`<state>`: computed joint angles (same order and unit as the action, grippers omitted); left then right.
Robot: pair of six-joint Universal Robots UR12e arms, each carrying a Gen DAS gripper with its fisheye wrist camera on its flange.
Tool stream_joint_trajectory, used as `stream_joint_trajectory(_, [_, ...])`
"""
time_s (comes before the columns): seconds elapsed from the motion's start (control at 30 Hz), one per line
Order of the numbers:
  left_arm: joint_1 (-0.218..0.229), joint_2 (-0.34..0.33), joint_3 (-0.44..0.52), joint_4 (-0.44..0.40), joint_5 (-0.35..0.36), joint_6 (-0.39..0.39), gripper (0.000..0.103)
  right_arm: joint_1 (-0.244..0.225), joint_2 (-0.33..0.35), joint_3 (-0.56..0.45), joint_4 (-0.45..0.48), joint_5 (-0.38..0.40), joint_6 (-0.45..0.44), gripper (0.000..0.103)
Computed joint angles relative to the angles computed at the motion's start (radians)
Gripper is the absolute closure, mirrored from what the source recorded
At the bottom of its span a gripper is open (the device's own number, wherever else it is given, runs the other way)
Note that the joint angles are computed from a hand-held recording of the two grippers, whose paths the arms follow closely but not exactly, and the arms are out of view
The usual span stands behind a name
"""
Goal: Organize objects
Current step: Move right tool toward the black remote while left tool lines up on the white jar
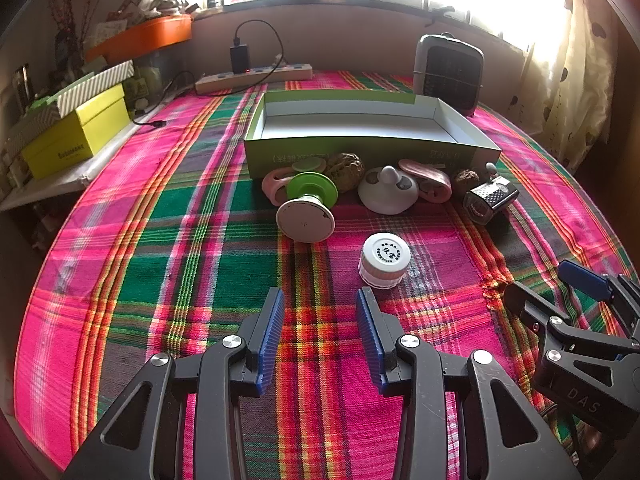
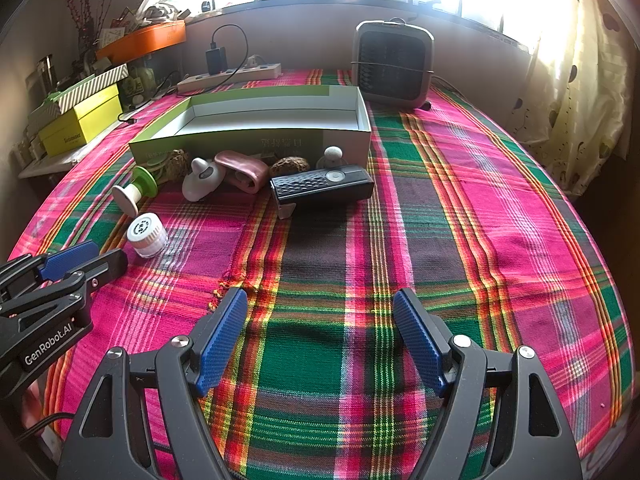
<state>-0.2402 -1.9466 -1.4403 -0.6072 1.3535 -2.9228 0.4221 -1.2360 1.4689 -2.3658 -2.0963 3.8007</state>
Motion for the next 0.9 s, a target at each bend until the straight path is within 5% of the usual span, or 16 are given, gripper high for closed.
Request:
stream_joint_trajectory(0.5, [0.003, 0.001, 0.003, -0.016, 0.0, 0.014, 0.068, -0.001, 0.0, -0.002, 0.003, 0.002, 0.0, 0.027])
stream_joint_trajectory(0.9, [0.022, 0.001, 0.015, -0.072, -0.131, 0.076, 0.06, -0.005, -0.003, 0.002, 0.001, 0.014, -0.01, 0.027])
